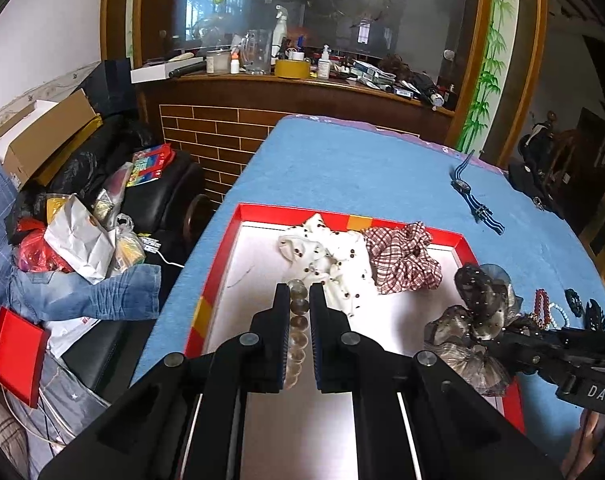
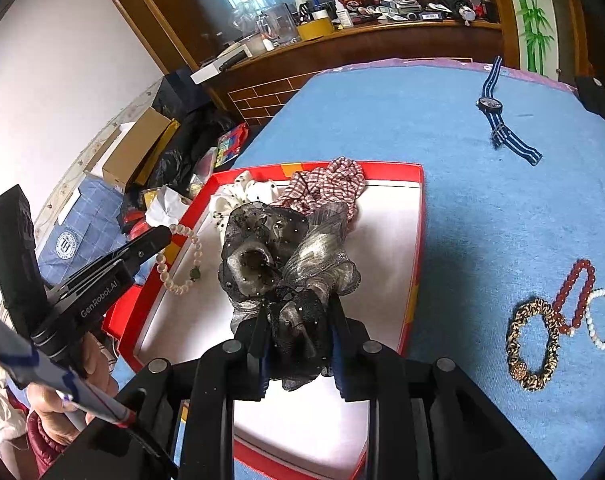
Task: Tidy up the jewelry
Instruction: 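Lower the pearl bracelet into the box with the left gripper while the right lowers the grey scrunchie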
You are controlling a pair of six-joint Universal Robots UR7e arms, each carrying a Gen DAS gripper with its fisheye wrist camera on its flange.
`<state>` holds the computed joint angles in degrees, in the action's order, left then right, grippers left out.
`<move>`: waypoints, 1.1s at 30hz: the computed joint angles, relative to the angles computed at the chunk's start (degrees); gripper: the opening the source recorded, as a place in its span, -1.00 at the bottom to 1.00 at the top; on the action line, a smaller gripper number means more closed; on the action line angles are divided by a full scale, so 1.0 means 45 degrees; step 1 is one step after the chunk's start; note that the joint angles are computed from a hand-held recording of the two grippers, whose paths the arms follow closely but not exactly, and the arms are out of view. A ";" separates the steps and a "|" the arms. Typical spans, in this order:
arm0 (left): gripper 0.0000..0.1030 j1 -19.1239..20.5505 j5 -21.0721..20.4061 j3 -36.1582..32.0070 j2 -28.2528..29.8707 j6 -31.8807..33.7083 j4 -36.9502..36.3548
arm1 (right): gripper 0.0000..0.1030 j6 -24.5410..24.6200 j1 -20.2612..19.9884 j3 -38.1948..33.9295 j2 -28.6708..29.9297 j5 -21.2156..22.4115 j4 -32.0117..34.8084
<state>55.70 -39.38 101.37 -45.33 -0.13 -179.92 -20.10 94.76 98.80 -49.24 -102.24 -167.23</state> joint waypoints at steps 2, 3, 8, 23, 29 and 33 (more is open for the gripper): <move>-0.82 0.0030 -0.0104 -0.0100 0.0080 -0.0049 0.0135 | -0.47 0.0087 -0.0034 -0.0104 0.0064 -0.0052 0.0098; -0.82 0.0040 -0.0146 -0.0162 0.0134 -0.0061 0.0203 | -0.47 0.0141 -0.0051 -0.0167 0.0103 -0.0093 0.0153; -0.82 0.0097 -0.0437 -0.0529 0.0407 -0.0135 0.0617 | -0.47 0.0283 -0.0119 -0.0394 0.0253 -0.0170 0.0385; -0.82 0.0322 -0.0829 -0.1302 0.0960 -0.0412 0.1538 | -0.45 0.0654 -0.0147 -0.0987 0.0726 -0.0449 0.0746; -0.82 0.0424 -0.0962 -0.1374 0.0993 -0.0519 0.1677 | -0.40 0.0732 -0.0193 -0.1162 0.0890 -0.0622 0.0884; -0.82 0.0430 -0.1027 -0.1376 0.0975 -0.0473 0.1780 | -0.36 0.0730 -0.0190 -0.1165 0.0919 -0.0679 0.0791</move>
<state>57.63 -44.00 95.18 -40.95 -2.26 -171.91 -16.82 93.91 93.56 -45.10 -105.30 -163.67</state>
